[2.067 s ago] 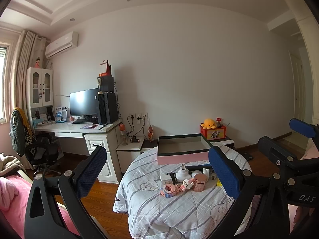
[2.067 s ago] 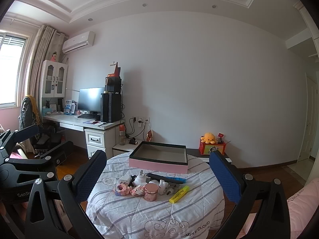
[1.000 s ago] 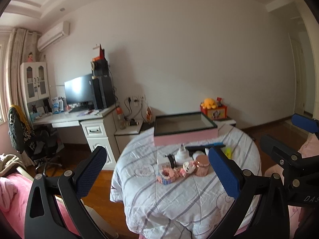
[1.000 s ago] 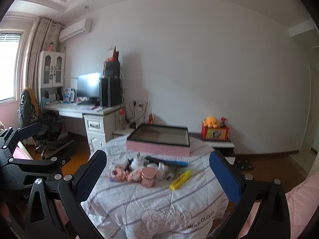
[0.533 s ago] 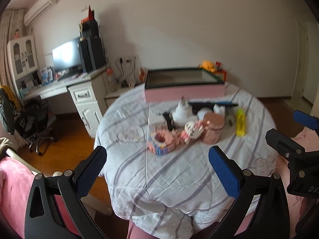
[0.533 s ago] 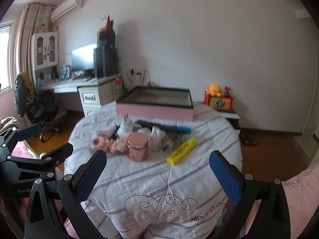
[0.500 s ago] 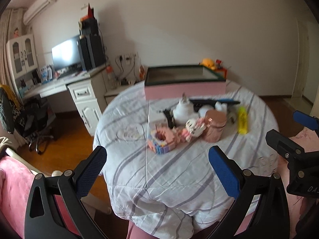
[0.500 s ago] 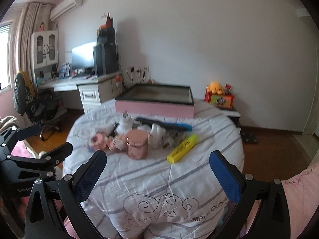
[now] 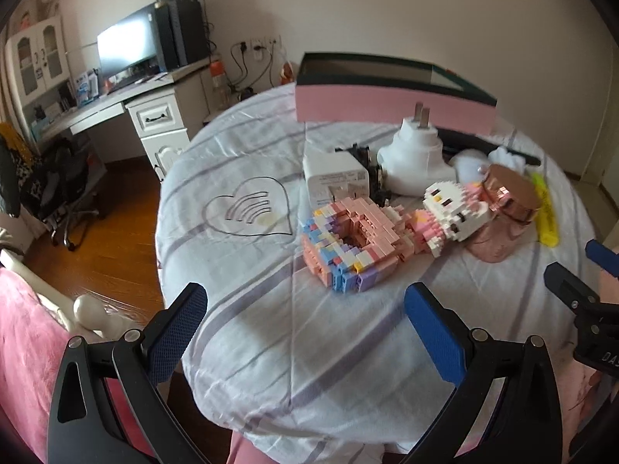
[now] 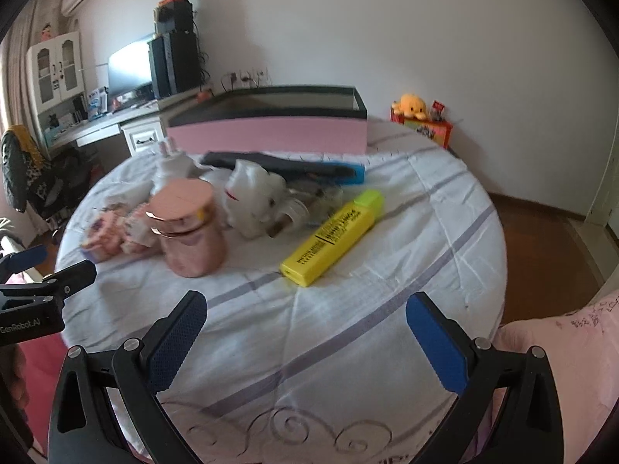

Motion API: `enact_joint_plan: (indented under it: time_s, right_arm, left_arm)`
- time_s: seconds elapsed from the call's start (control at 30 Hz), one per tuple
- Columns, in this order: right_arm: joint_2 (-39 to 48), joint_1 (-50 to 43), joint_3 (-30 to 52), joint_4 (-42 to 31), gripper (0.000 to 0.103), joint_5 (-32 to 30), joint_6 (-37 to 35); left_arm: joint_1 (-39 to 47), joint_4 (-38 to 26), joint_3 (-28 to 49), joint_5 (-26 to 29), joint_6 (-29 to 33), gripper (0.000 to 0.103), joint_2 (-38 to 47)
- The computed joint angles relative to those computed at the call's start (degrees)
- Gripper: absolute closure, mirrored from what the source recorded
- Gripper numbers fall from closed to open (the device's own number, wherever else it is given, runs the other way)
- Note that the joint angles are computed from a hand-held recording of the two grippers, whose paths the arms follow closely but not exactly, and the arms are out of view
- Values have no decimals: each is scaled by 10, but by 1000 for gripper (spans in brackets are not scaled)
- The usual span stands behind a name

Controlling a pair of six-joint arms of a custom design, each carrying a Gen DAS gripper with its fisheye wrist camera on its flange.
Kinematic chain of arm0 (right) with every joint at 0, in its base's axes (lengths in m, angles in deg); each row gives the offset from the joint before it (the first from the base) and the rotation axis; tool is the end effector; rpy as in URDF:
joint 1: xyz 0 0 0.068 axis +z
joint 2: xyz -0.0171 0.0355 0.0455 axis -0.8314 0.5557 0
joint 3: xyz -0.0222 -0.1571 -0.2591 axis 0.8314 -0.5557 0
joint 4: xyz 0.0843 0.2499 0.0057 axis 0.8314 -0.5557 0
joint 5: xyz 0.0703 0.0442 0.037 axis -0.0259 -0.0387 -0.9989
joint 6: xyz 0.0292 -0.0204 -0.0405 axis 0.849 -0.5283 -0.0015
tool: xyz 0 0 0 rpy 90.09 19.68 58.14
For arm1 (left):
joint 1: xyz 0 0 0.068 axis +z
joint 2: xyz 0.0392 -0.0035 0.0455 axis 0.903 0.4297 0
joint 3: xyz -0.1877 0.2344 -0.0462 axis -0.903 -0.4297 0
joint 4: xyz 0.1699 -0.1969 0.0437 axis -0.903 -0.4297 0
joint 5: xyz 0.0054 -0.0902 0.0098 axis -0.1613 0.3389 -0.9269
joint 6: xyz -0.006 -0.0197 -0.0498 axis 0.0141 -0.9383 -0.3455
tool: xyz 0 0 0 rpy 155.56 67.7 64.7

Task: Organize rigid objects
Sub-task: 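Grasp the block donut with the left tool while the right tool grasps the yellow highlighter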

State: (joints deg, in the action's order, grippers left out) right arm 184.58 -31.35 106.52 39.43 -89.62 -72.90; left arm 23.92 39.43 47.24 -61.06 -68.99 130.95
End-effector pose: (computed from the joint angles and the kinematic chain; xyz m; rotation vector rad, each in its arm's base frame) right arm 0.2933 0.1371 0.0401 -0.5082 2.2479 0.2548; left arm 0.2334 -0.1712 0.0267 -0.3738 2.3576 0.2199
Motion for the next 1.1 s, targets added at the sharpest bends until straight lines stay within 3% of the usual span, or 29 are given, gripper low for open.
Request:
enact_joint_plan:
  time_s: [0.23, 0.43, 0.53, 0.93, 1.0, 1.1]
  right_arm:
    - [23, -14, 47, -47, 0, -5, -11]
    - [32, -12, 35, -14, 0, -3, -12]
    - [39, -8, 26, 13, 0, 4, -13]
    - [29, -14, 36, -14, 0, -16, -23]
    - [26, -16, 42, -26, 0, -20, -22]
    - [19, -23, 53, -50, 0, -34, -6]
  left_arm:
    - [48, 57, 10, 49, 56, 0, 23]
    - [51, 134, -11, 47, 93, 0, 40]
    - [53, 142, -16, 55, 100, 0, 37]
    - [86, 170, -9, 93, 165, 0, 39]
    - [90, 184, -12, 98, 173, 4, 40]
    - [90, 213, -25, 119, 194, 26, 34]
